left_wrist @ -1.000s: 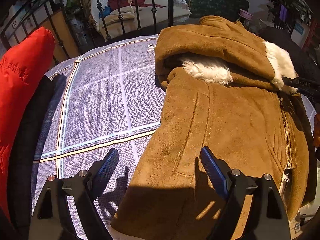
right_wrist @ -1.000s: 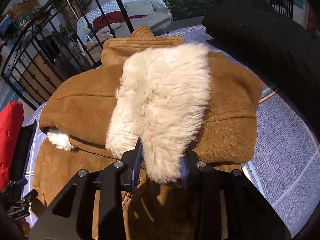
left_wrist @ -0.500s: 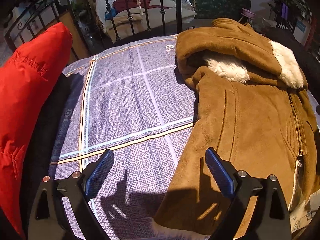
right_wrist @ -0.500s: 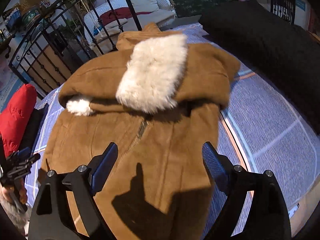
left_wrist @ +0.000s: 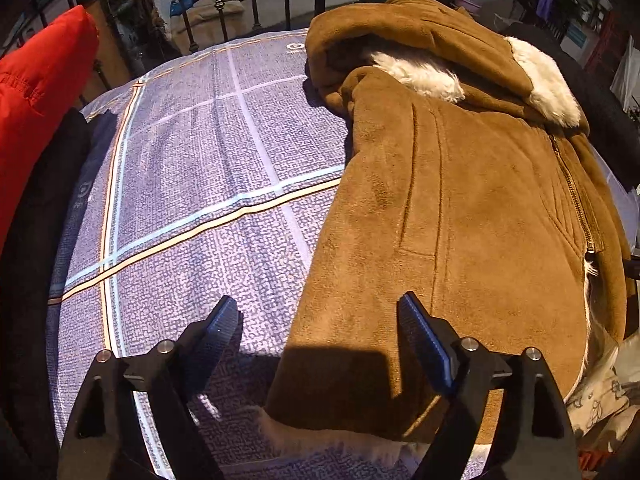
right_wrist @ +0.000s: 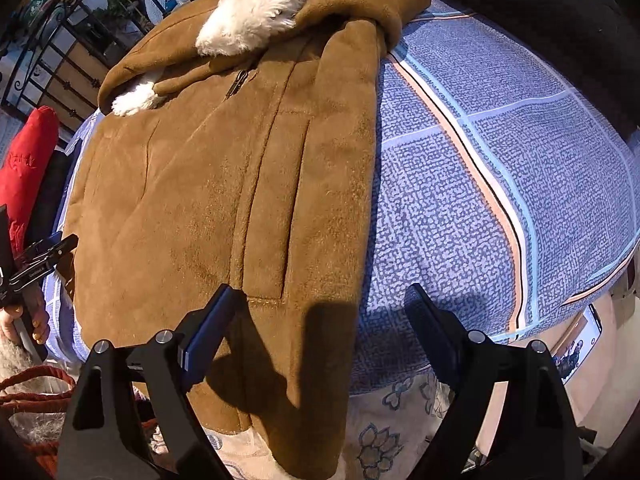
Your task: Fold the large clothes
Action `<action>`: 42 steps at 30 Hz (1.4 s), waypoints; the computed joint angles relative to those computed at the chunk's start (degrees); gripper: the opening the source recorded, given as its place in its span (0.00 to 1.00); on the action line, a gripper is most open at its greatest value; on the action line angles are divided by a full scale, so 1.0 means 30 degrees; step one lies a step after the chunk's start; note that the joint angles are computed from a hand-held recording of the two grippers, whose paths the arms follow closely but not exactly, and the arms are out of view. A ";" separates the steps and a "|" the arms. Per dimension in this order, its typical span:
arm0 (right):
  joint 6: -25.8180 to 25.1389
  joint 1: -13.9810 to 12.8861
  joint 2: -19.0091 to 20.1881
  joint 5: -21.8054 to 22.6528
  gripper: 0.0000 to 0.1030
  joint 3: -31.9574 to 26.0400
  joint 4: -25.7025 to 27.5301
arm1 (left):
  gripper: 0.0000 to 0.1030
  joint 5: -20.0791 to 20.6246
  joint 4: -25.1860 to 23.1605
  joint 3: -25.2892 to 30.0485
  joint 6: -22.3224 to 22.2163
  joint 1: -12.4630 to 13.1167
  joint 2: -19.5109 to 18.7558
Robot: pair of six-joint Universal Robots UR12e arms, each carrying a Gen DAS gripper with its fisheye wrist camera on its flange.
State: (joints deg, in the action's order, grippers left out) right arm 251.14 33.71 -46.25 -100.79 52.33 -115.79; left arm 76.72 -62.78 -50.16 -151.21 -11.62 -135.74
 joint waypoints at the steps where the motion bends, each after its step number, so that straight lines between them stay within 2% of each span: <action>1: -0.0094 0.0005 0.0091 0.0002 0.83 -0.0257 0.0257 | 0.68 -0.0255 -0.0300 0.0125 0.0005 0.0028 -0.0046; 3: -0.0114 0.0033 0.0059 0.0151 0.83 -0.0157 0.0076 | 0.61 -0.0684 -0.0811 0.0367 0.0305 0.0074 -0.0146; 4: 0.0092 0.0028 -0.0071 0.0402 0.82 0.0177 -0.0401 | 0.55 -0.0997 -0.1140 0.0508 0.0538 0.0112 -0.0200; 6: 0.0632 0.0004 -0.0438 0.1097 0.79 0.1098 -0.1722 | 0.49 -0.1567 -0.1813 0.0858 0.1045 0.0178 -0.0358; 9: 0.1251 0.0034 -0.0777 0.2371 0.75 0.2174 -0.3617 | 0.49 -0.1874 -0.2403 0.1243 0.1593 0.0217 -0.0564; 11: 0.1374 0.0144 -0.0788 0.2814 0.69 0.2376 -0.4147 | 0.49 -0.2215 -0.2779 0.1498 0.1840 0.0277 -0.0708; 13: 0.1192 0.0301 -0.0649 0.2940 0.62 0.2179 -0.4027 | 0.55 -0.2276 -0.2689 0.1451 0.1941 0.0301 -0.0738; 15: 0.0943 0.0407 -0.0451 0.2767 0.59 0.1818 -0.3695 | 0.55 -0.2181 -0.3093 0.1736 0.1954 0.0269 -0.0881; 18: 0.0795 0.0395 -0.0306 0.2775 0.51 0.1530 -0.3522 | 0.43 -0.2457 -0.4511 0.2662 0.1839 0.0265 -0.1239; 20: 0.0397 0.0464 -0.0165 0.2479 0.43 0.1118 -0.3103 | 0.36 -0.2417 -0.4381 0.2478 0.1938 0.0238 -0.1103; 22: -0.0033 0.0533 0.0019 0.2101 0.31 0.0492 -0.2273 | 0.20 -0.2301 -0.3769 0.1855 0.2289 0.0193 -0.0729; 25: -0.0747 0.0622 0.0129 0.1655 0.20 -0.0205 -0.1013 | 0.16 -0.2379 -0.2868 0.0889 0.2842 0.0157 -0.0113; 28: -0.1342 0.0671 0.0082 0.1498 0.13 -0.0563 -0.0260 | 0.15 -0.3167 -0.3224 0.0624 0.3585 0.0235 0.0281; 31: -0.1724 0.0849 -0.0350 0.0983 0.12 -0.0222 -0.0256 | 0.14 -0.3207 -0.2691 -0.0175 0.4849 0.0226 0.0942; 34: -0.1517 0.1099 -0.0899 0.0161 0.10 0.0159 -0.0457 | 0.13 -0.3675 -0.2488 -0.0823 0.5246 0.0376 0.1651; 36: -0.0998 0.1358 -0.1331 -0.0638 0.09 0.0403 -0.0542 | 0.13 -0.4258 -0.2931 -0.1162 0.5559 0.0609 0.2169; 38: -0.0724 0.1551 -0.1627 -0.0835 0.09 0.0597 -0.0425 | 0.13 -0.4601 -0.3401 -0.1631 0.6197 0.0722 0.2678; 40: -0.0338 0.1660 -0.1829 -0.0535 0.09 0.1002 -0.0404 | 0.13 -0.3978 -0.3235 -0.2429 0.6632 0.0676 0.3140; 42: 0.0237 0.1569 -0.1987 0.0267 0.09 0.1676 -0.0810 | 0.13 -0.3106 -0.2838 -0.2993 0.6433 0.0547 0.3254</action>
State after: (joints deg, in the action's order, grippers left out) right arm 251.85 38.42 -52.21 -99.99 57.35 -118.22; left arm 67.40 -71.30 -59.14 -131.91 -9.98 -125.98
